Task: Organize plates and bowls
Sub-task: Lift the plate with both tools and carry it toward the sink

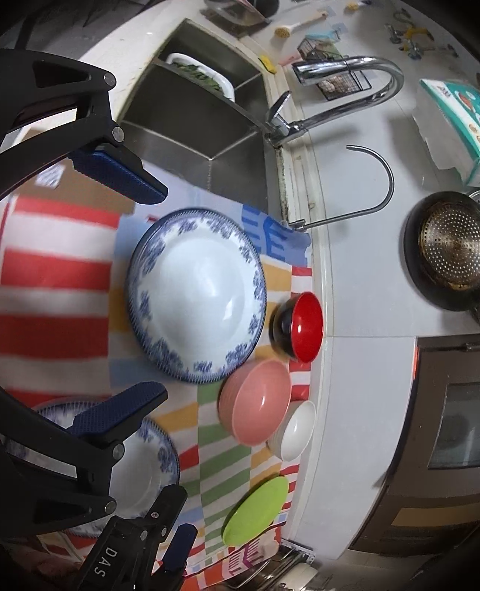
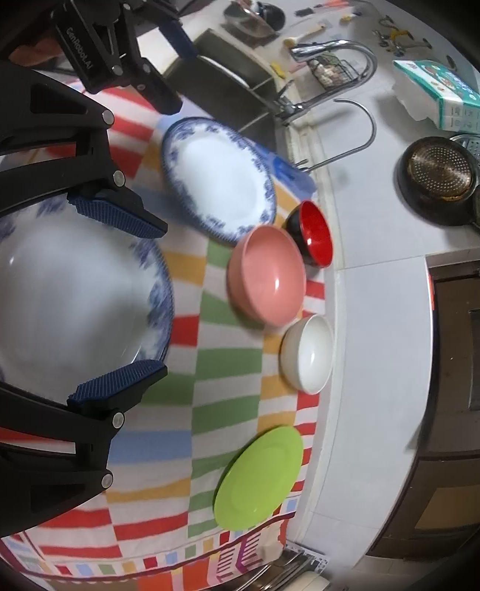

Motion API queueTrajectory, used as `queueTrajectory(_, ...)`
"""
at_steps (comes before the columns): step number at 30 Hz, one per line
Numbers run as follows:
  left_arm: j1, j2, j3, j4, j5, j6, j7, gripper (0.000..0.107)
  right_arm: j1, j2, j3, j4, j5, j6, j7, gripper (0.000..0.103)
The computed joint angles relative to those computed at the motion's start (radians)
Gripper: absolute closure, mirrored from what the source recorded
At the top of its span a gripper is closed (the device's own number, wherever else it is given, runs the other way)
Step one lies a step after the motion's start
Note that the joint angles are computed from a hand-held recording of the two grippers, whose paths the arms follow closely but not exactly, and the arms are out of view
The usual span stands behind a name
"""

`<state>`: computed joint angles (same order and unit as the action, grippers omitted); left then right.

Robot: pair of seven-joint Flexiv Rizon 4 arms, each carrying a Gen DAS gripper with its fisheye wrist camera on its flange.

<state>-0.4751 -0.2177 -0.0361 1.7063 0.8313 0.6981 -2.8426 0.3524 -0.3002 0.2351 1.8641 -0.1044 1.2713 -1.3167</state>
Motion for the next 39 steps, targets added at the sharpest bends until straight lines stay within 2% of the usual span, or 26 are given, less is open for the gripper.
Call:
queueTrajectory(9, 0.116, 0.075, 0.033, 0.111, -0.003, 0.142, 0.156, 0.009, 0.173, -0.028, -0.124, -0.007, -0.254, 0.008, 0.384, 0.034)
queueTrajectory(14, 0.181, 0.082, 0.048, 0.149, -0.025, 0.226, 0.225, 0.009, 0.223, -0.059, -0.162, -0.036, -0.386, 0.004, 0.556, 0.034)
queueTrajectory(18, 0.223, 0.068, 0.062, 0.163, -0.058, 0.288, 0.285, 0.009, 0.242, -0.090, -0.167, -0.077, -0.443, -0.034, 0.644, 0.034)
queueTrajectory(26, 0.259, -0.004, 0.093, 0.148, -0.138, 0.349, 0.419, 0.014, 0.240, -0.161, -0.127, -0.181, -0.427, -0.147, 0.649, 0.034)
queueTrajectory(39, 0.291, -0.156, 0.131, 0.124, -0.414, 0.453, 0.692, 0.029, 0.250, -0.289, -0.121, -0.336, -0.348, -0.276, 0.574, 0.034)
